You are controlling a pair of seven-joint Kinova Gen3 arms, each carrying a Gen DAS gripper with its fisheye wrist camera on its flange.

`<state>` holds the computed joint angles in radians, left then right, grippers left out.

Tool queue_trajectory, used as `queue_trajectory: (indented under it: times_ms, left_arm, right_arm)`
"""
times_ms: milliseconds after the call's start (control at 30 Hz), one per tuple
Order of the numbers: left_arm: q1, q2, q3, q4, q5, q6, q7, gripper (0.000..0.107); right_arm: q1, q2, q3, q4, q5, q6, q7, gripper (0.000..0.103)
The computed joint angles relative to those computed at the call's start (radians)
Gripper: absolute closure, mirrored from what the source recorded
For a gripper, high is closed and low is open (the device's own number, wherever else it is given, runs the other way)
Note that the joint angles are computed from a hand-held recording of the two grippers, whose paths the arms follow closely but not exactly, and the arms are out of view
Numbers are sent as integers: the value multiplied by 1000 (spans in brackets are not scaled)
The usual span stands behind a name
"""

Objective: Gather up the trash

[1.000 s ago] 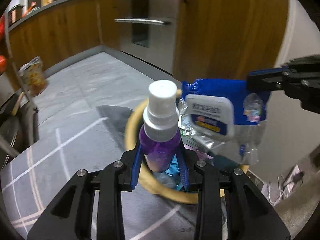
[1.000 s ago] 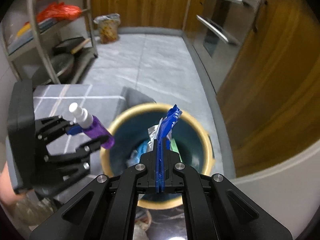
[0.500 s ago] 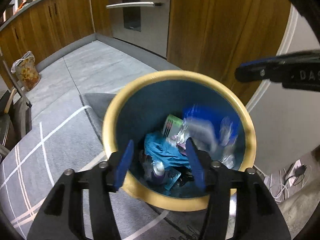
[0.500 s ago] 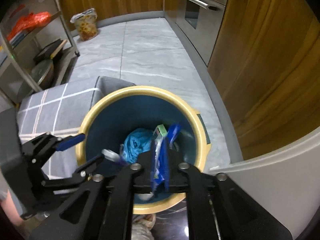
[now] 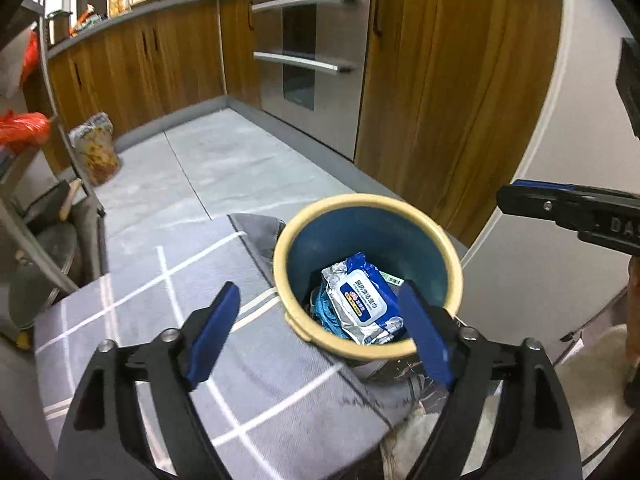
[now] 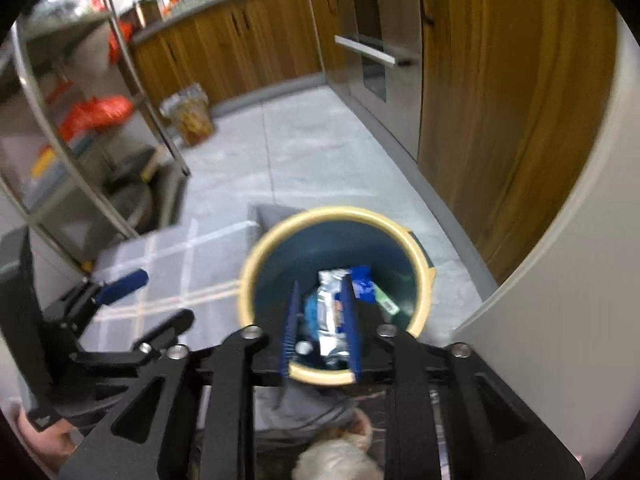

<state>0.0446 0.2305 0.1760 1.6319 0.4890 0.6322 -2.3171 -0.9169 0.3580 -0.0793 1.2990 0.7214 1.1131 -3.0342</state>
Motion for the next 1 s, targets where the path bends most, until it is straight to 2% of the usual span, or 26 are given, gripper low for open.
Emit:
queue_trajectory:
  times_ms: [33,100,200,267,367,433,500,633,1000]
  left_arm:
    - [-23,-31,4,21,26,8,-28,19]
    - [-40,-80,-8,50,57,25,-59,11]
    - [-58,-154,-46,101,116,42,-107,10]
    - [-62,-191,-77,130,158,56,-137,10]
    - [-49,-243,-115,182,177,23,-153,10]
    - [-45,-262,-145,199,231,37,-192,10]
    - [-43,-275,-168,216,294,40,-249,10]
    - [-39,-289,-194,234,353,43,-307,10]
    - [-39,-292,-200,237,323,46,-290,10]
  right_arm:
    - [-25,-4,-2,2,30,20,-28,53]
    - [-83,-2,3,-3,77,76,-76,34]
    - [-135,-4,-8,1,128,133,-146,17]
    - [-178,6,-13,-15,168,204,-189,9]
    - [-222,27,-20,-30,211,281,-229,5]
    - [-247,48,-20,-49,227,330,-243,5]
    - [-257,59,-20,-58,238,348,-242,5]
    - [-261,76,-15,-82,236,361,-220,5]
    - [-270,88,-2,-95,239,358,-206,5]
